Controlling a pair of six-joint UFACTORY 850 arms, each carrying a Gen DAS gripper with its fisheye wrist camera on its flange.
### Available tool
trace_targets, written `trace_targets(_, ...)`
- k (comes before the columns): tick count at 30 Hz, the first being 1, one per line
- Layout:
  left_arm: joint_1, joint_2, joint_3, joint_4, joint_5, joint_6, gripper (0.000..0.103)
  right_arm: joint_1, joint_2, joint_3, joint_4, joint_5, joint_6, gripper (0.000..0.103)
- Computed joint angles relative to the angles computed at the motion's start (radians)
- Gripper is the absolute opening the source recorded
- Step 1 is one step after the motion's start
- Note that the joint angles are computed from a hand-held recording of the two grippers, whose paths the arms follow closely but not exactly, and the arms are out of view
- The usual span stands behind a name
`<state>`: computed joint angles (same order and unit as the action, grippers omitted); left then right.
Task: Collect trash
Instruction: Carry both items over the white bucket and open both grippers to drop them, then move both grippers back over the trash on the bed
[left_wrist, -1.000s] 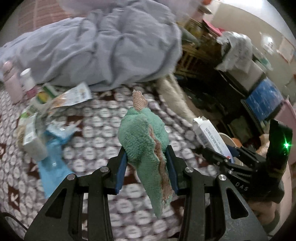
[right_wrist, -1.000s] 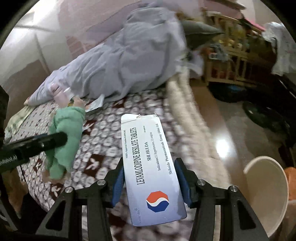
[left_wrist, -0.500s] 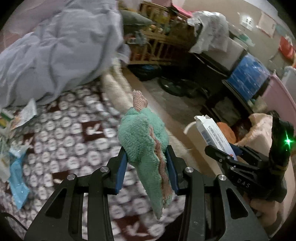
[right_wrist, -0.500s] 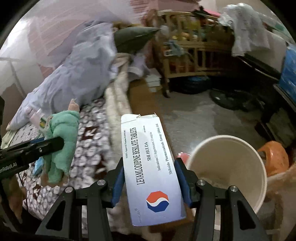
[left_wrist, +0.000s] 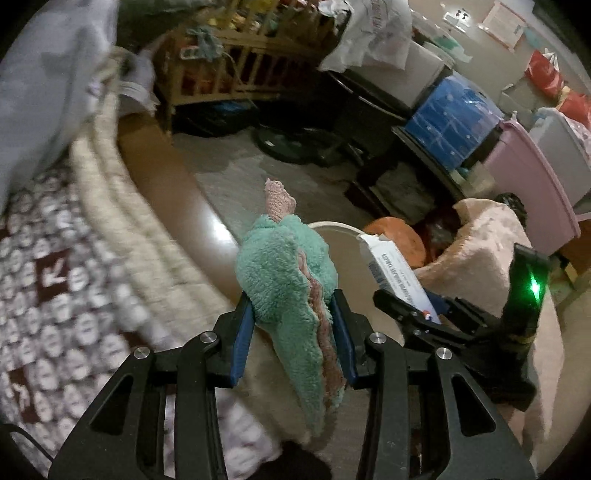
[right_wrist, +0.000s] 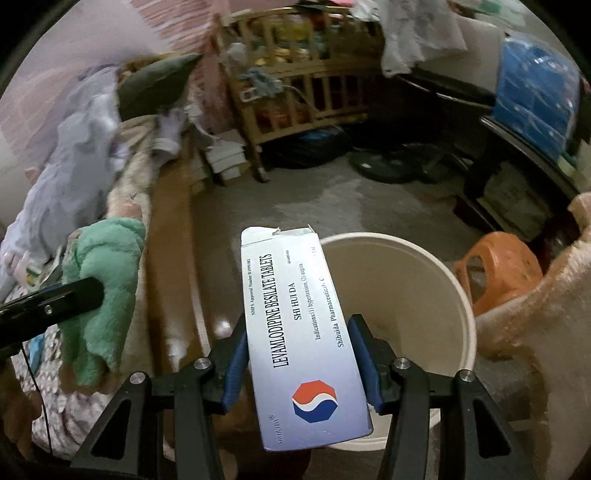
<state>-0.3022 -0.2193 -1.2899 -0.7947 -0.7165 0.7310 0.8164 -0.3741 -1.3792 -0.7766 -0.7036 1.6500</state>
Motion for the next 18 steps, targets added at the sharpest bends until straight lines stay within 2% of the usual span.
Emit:
trace_targets(5, -0.034, -0.047, -0.044, -0.024, -0.025, 0.001, 0.039, -0.03, 0.017, 0.039, 0.021, 0.002, 0.016, 0.05)
trace_targets(7, -0.037, -0.064, -0.059, -0.05, -0.049, 0.003, 0.043, -0.041, 0.02, 0.048, 0.032, 0.0, 0.02, 0.05)
trace_targets(9, -0.033, -0.073, -0.064, -0.092, -0.062, 0.025, 0.057, -0.049, 0.022, 0.056, 0.031, -0.005, 0.032, 0.052)
trace_targets(11, -0.027, -0.066, -0.056, -0.117, -0.059, 0.042, 0.068, -0.051, 0.024, 0.064, 0.017, -0.013, 0.057, 0.066)
trace_targets(12, -0.023, -0.062, -0.051, -0.133, -0.053, 0.053, 0.071, -0.052, 0.027, 0.07, 0.008, -0.008, 0.076, 0.067)
trace_targets(18, 0.002, -0.046, -0.037, -0.098, -0.029, 0.022, 0.071, -0.058, 0.018, 0.074, 0.049, 0.029, 0.076, 0.067)
